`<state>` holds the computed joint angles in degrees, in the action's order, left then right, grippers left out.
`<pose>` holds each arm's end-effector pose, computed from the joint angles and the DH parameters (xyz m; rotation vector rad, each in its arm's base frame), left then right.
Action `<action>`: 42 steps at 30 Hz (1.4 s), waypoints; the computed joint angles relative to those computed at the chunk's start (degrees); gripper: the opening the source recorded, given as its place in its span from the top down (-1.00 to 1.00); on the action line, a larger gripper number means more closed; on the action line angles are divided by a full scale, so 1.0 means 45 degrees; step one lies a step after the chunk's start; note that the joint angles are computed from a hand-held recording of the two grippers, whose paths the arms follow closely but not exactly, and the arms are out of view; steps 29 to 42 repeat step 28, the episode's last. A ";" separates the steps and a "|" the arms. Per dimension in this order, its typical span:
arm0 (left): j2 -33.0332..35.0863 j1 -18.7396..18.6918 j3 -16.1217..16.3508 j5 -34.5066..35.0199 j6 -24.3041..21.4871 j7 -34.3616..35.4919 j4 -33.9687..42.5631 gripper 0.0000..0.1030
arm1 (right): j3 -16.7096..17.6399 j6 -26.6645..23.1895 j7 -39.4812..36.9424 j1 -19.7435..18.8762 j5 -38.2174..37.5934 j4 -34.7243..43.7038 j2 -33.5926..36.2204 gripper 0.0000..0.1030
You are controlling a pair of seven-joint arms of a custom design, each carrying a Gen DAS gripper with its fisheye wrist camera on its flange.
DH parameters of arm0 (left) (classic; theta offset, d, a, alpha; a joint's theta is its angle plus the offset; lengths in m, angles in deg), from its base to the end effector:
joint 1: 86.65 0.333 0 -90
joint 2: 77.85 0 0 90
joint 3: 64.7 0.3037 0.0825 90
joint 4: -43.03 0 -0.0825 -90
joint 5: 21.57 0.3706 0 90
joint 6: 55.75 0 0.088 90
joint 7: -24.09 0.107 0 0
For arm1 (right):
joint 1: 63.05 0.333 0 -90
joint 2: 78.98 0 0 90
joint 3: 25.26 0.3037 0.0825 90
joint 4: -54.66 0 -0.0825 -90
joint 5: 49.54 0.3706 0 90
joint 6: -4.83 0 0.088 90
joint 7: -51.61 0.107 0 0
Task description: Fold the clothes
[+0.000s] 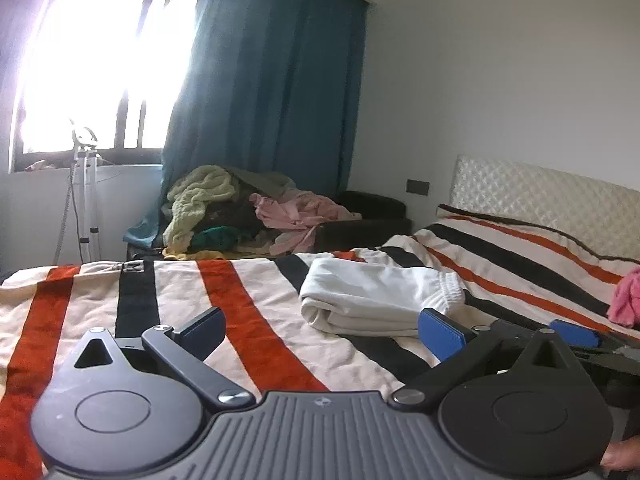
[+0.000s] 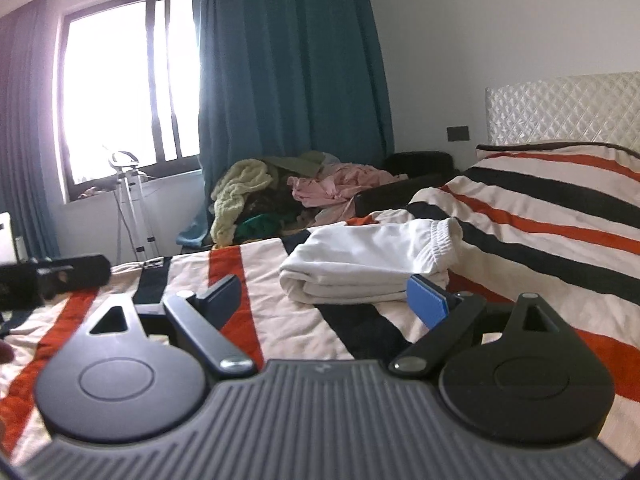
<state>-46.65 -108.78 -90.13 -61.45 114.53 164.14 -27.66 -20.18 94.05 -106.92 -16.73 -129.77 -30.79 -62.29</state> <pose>0.5923 -0.4302 0.5965 -0.7759 2.1233 -1.6745 0.4803 0.4175 0.5647 -0.6863 1.9211 -1.4796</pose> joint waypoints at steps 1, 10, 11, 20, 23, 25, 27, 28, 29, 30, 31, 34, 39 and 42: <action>0.0023 -0.0013 0.0029 -0.0018 0.0111 -0.0051 -0.0044 -0.99 | -0.0033 -0.0190 0.0035 0.0027 -0.0044 0.0086 0.0149 -0.76; 0.0045 -0.0407 0.0682 0.0814 0.0246 -0.1009 -0.0180 -0.99 | -0.0325 0.0023 -0.0767 0.0029 0.0647 0.0863 0.0795 -0.76; 0.0052 -0.0526 0.0831 0.0995 0.0332 -0.1191 -0.0185 -0.99 | -0.0357 0.0043 -0.0813 0.0053 0.0688 0.0904 0.0822 -0.76; -0.0203 -0.0253 0.0469 0.1331 0.0811 -0.1243 -0.0785 -0.99 | -0.0405 0.0226 -0.0444 0.0134 0.0846 0.0790 0.0665 -0.76; -0.0268 -0.0084 0.0234 0.1124 0.0916 -0.1003 -0.0916 -0.99 | -0.0418 0.0010 -0.0541 0.0213 0.0768 0.0943 0.0788 -0.76; -0.0263 0.0016 0.0068 0.0954 0.1028 -0.0783 -0.0951 -0.99 | -0.0439 -0.0063 -0.0567 0.0268 0.0713 0.0984 0.0829 -0.76; -0.0295 -0.0046 0.0144 0.0929 0.1068 -0.0782 -0.0998 -0.99 | -0.0460 -0.0159 -0.0574 0.0323 0.0697 0.1049 0.0879 -0.76; -0.0310 -0.0073 0.0179 0.0926 0.1088 -0.0790 -0.1022 -0.99 | -0.0471 -0.0190 -0.0568 0.0339 0.0702 0.1065 0.0891 -0.76; -0.0310 -0.0073 0.0179 0.0926 0.1088 -0.0790 -0.1022 -0.99 | -0.0471 -0.0190 -0.0568 0.0339 0.0702 0.1065 0.0891 -0.76; -0.0310 -0.0073 0.0179 0.0926 0.1088 -0.0790 -0.1022 -0.99 | -0.0471 -0.0190 -0.0568 0.0339 0.0702 0.1065 0.0891 -0.76; -0.0310 -0.0073 0.0179 0.0926 0.1088 -0.0790 -0.1022 -0.99 | -0.0471 -0.0190 -0.0568 0.0339 0.0702 0.1065 0.0891 -0.76; -0.0310 -0.0073 0.0179 0.0926 0.1088 -0.0790 -0.1022 -0.99 | -0.0471 -0.0190 -0.0568 0.0339 0.0702 0.1065 0.0891 -0.76; -0.0310 -0.0073 0.0179 0.0926 0.1088 -0.0790 -0.1022 -0.99 | -0.0471 -0.0190 -0.0568 0.0339 0.0702 0.1065 0.0891 -0.76; -0.0310 -0.0073 0.0179 0.0926 0.1088 -0.0790 -0.1022 -0.99 | -0.0471 -0.0190 -0.0568 0.0339 0.0702 0.1065 0.0891 -0.76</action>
